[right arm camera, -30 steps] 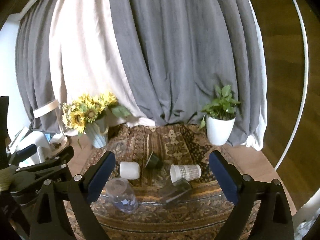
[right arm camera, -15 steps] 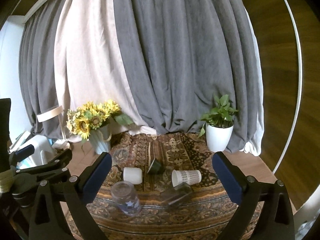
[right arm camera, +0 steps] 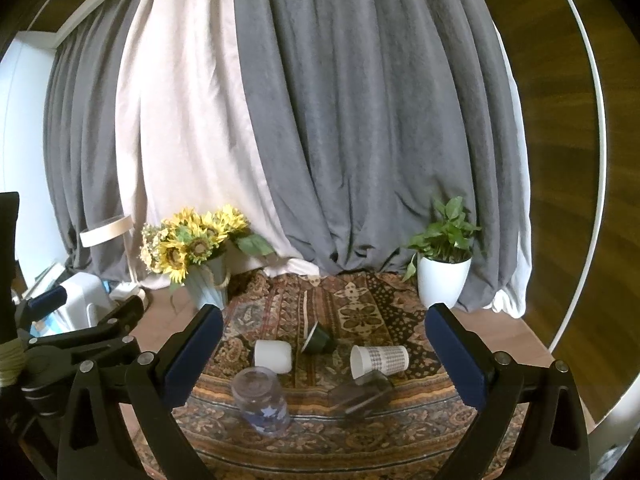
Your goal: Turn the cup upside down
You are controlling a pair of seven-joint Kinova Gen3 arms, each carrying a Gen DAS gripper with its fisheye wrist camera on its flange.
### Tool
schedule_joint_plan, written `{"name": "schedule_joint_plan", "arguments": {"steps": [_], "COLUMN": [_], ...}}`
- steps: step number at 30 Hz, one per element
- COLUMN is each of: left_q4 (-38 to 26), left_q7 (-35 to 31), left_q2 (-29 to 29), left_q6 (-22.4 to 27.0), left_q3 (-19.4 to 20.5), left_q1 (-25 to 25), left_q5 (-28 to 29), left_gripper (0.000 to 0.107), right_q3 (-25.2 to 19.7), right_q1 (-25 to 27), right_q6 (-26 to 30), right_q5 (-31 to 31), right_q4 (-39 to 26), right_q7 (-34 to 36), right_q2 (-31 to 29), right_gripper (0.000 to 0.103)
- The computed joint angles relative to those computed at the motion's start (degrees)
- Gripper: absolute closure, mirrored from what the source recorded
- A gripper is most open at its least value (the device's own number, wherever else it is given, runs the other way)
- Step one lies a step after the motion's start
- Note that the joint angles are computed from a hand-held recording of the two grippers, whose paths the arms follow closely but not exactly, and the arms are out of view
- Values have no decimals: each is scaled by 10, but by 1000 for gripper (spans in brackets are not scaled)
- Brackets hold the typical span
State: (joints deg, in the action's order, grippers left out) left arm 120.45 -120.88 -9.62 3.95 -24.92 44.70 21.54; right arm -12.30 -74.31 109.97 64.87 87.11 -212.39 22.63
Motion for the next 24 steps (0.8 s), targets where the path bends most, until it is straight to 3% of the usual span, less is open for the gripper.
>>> {"name": "schedule_joint_plan", "arguments": {"steps": [5, 19, 22, 24], "left_q4": [0, -7, -10, -9], "left_q7": [-6, 11, -2, -5], "left_q2": [0, 5, 5, 5], "left_q6": [-2, 0, 3, 0], "left_q3": [-16, 13, -9, -1], "left_q1": [17, -6, 16, 9], "left_q5": [5, -7, 6, 9], "left_gripper": [5, 5, 5, 5], "right_q3": [1, 1, 0, 0], "right_q1": [0, 4, 5, 6], "right_q6": [0, 1, 1, -1], "right_q5": [0, -2, -1, -1], "right_q4": [-2, 0, 0, 1], "right_q7": [1, 7, 6, 7], "right_q2": [1, -4, -3, -5], "right_gripper": [1, 1, 1, 1]}}
